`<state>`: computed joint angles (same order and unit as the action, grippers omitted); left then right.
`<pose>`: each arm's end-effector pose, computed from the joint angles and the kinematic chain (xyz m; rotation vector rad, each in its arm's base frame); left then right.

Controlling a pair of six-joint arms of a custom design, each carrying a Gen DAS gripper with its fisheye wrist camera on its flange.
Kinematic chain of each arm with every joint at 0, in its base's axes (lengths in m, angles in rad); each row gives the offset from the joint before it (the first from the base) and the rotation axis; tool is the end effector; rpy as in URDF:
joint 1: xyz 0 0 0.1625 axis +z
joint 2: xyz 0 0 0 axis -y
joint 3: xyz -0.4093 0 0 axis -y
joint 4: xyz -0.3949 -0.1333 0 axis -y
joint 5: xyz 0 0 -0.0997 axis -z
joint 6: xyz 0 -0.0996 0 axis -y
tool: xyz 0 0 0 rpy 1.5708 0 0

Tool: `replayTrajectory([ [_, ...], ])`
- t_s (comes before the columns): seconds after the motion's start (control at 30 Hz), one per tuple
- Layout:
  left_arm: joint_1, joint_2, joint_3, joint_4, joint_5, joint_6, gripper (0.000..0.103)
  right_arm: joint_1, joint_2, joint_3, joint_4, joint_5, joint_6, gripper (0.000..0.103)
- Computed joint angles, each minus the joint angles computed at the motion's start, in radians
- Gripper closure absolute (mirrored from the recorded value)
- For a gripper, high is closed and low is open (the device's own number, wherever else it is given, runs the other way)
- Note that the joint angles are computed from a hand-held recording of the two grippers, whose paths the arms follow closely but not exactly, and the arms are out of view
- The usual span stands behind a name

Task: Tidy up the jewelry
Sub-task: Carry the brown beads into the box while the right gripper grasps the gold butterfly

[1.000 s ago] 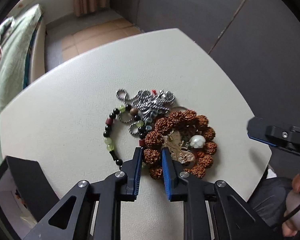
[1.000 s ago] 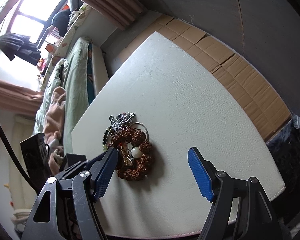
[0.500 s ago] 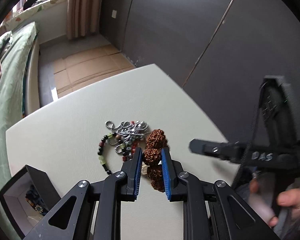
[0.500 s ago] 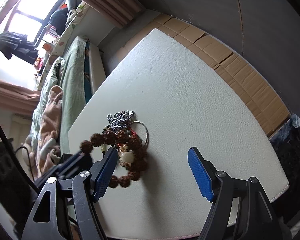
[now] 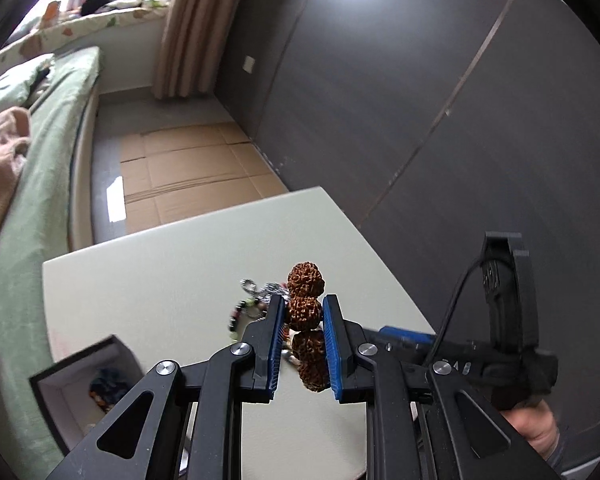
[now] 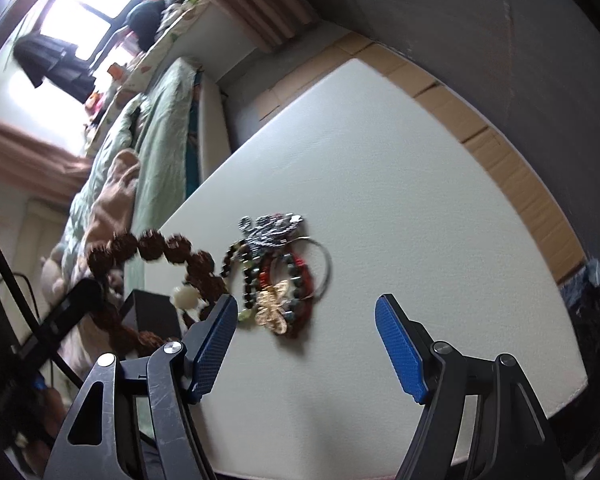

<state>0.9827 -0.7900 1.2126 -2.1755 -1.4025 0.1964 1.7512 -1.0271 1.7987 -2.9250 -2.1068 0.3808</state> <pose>-0.2991 -0.7189 0.2128 1.1238 2.7770 -0.3175 0.1933 -0.6002 0.2208 -0.4783 -2.5939 0.9573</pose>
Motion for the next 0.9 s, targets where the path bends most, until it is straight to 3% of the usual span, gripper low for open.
replayTrajectory([
  [0.1,0.008,0.009,-0.025,0.004,0.011,-0.017,0.083,0.006,0.022,-0.026,0.026,-0.006,-0.019,0.041],
  [0.27,0.023,0.003,-0.041,0.009,0.028,-0.031,0.083,0.010,0.067,-0.076,0.070,0.018,-0.041,0.066],
  [0.7,0.048,-0.048,-0.020,-0.003,0.063,-0.050,0.083,0.028,0.159,-0.208,0.242,-0.112,-0.039,0.075],
  [0.77,0.050,-0.056,-0.015,-0.012,0.070,-0.051,0.083,0.029,0.168,-0.217,0.263,-0.140,-0.035,0.088],
  [0.9,0.055,-0.073,-0.008,-0.021,0.079,-0.058,0.083,0.036,0.171,-0.218,0.267,-0.176,-0.045,0.098],
])
